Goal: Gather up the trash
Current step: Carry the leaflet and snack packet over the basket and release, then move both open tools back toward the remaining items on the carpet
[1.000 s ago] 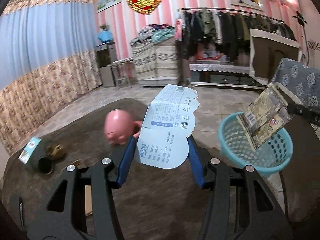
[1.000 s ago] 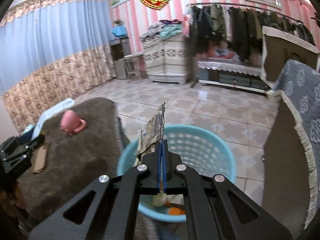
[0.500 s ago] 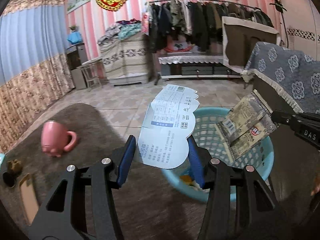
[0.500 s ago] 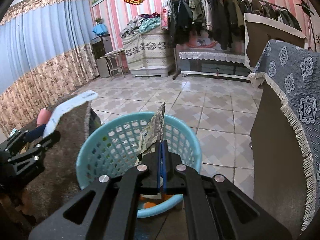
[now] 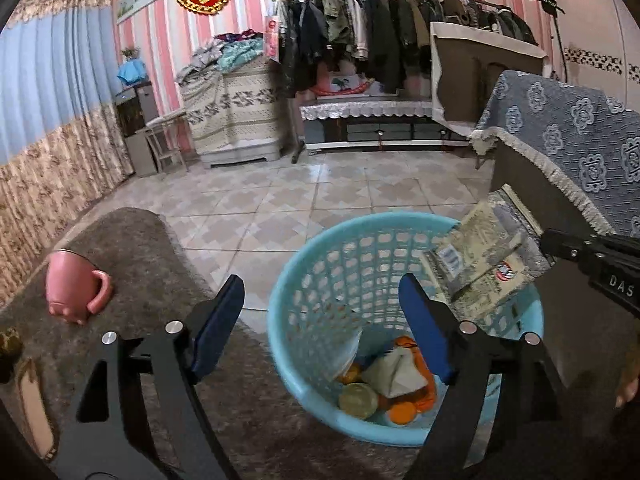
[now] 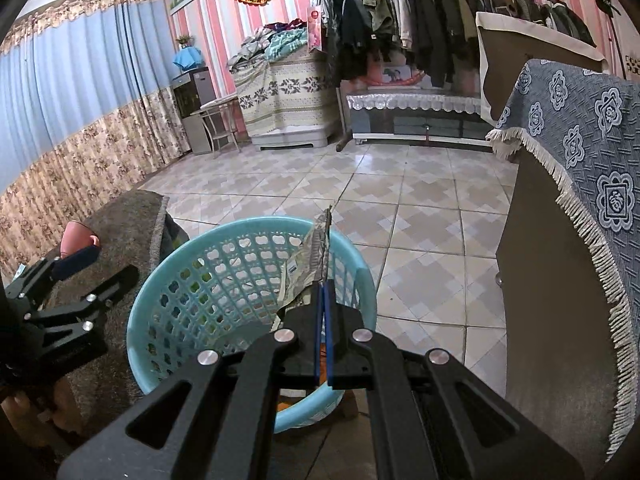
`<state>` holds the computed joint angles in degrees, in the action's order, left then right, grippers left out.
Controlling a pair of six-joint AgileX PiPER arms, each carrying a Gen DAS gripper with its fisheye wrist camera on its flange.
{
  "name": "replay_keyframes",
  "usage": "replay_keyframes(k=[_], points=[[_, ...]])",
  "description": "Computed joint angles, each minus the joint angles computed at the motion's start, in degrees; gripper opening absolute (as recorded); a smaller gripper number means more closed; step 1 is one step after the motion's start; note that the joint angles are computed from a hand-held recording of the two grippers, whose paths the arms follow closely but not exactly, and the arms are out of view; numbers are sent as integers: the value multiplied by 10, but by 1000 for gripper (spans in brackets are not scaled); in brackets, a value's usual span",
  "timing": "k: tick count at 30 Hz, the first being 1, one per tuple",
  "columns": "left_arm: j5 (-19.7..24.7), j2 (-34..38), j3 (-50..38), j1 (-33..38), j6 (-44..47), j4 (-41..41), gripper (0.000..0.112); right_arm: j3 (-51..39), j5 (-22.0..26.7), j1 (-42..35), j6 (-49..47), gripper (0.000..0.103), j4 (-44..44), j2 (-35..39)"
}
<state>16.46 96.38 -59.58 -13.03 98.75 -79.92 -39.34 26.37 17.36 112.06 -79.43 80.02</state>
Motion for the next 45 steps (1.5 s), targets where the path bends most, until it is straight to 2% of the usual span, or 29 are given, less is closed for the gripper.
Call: replay_keyframes(k=[4, 9, 11, 14, 16, 17, 18, 22, 26, 31, 35, 39, 45], points=[[15, -8, -3, 40, -5, -29, 90, -5, -5, -3, 0, 2, -7, 9], [-15, -26, 3, 80, 46, -96, 96, -24, -7, 12, 14, 2, -12, 33], [-13, -30, 2, 100, 43, -95, 97, -32, -5, 24, 43, 4, -32, 45], [-3, -38, -3, 138, 20, -69, 97, -56, 8, 37, 28, 6, -13, 67], [4, -46, -3, 169, 21, -61, 97, -70, 19, 47, 10, 29, 3, 83], [7, -48, -4, 181, 23, -59, 97, -75, 33, 56, 12, 58, 3, 89], [10, -51, -2, 194, 28, -62, 97, -75, 46, 65, 26, 65, -6, 91], [57, -52, -25, 276, -39, 9, 97, -95, 65, 79, -5, 66, 24, 96], [85, -46, -42, 352, -48, 31, 97, -129, 109, 125, -22, 80, 24, 103], [127, -21, -86, 449, -84, 69, 97, -212, 136, 179, -75, 82, 44, 140], [155, 24, -154, 513, -136, 115, 97, -288, 123, 205, -113, 83, 65, 182], [144, 69, -217, 547, -167, 143, 97, -399, 132, 236, -191, 83, 105, 254], [128, 182, -375, 548, -337, 298, 97, -624, 148, 260, -364, 83, 211, 395]])
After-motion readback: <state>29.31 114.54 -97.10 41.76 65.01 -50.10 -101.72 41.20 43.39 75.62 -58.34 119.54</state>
